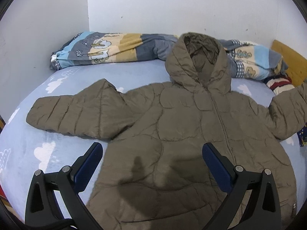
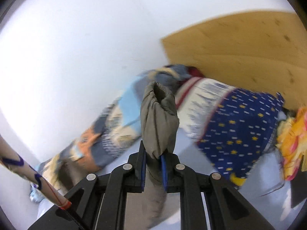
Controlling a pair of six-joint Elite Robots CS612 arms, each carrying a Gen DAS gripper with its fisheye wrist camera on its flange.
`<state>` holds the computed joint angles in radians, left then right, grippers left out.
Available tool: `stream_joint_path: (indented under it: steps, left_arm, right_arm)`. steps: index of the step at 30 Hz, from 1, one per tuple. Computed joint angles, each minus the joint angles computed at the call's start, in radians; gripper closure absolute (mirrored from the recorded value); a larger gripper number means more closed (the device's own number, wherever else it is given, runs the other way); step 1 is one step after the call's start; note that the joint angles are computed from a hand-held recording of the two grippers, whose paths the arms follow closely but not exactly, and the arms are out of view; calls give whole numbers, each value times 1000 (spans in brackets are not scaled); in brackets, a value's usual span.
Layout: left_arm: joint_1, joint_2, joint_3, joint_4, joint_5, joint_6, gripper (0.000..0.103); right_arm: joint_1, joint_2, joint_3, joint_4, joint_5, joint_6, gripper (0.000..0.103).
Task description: Fold large clothes
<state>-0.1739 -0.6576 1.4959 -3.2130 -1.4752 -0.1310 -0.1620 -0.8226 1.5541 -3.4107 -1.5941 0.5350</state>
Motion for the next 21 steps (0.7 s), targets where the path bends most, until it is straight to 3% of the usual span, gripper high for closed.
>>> stream_joint_path:
  steps: [5,10,17,21]
  left_arm:
    - [21,-11,11,-13,-16,-38,0]
    - [36,-18,19,-13,-31,-54,0]
    - [47,-19,19,0,-32,-61,0]
    - [48,-15,12,16,-29,-60,0]
  right_arm:
    - [85,-4,-41,3,84,-67,89]
    - [166,38,-115,54,176,-128,89]
    - [250,179,-281,231,287,-143,89]
    - [271,276,-383,357,324,-154,89]
